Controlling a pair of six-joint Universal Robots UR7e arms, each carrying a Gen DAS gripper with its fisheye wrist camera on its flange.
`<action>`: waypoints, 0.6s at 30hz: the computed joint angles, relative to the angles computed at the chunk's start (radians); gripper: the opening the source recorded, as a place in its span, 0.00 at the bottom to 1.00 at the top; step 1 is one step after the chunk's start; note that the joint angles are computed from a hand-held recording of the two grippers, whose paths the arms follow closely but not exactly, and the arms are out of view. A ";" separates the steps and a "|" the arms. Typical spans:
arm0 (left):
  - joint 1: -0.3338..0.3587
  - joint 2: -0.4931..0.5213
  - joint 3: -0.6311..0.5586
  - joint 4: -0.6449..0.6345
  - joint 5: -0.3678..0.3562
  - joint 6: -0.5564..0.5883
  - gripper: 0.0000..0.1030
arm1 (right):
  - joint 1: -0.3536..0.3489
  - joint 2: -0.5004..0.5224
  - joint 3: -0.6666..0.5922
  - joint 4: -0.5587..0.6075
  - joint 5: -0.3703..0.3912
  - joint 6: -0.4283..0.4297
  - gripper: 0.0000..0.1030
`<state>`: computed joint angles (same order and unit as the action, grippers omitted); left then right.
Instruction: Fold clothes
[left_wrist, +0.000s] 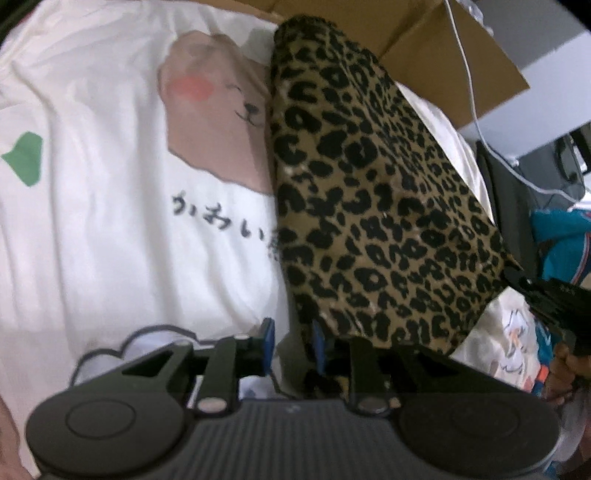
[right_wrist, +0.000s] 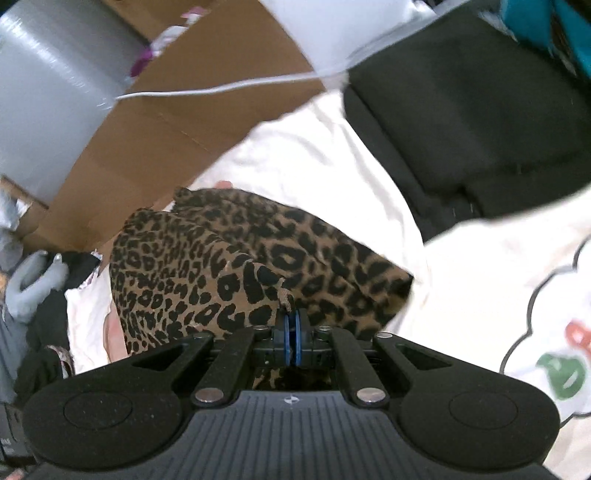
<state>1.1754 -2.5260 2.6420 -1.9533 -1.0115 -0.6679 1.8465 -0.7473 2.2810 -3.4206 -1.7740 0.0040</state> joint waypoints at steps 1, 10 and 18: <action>0.002 -0.005 -0.001 0.004 -0.015 0.011 0.25 | -0.015 0.008 0.003 -0.005 0.010 0.010 0.02; 0.074 0.060 -0.030 -0.002 -0.102 0.113 0.29 | -0.026 0.028 -0.017 0.045 -0.012 -0.072 0.41; 0.047 0.055 -0.018 0.000 -0.083 0.070 0.29 | -0.041 0.072 -0.018 -0.047 -0.003 -0.022 0.41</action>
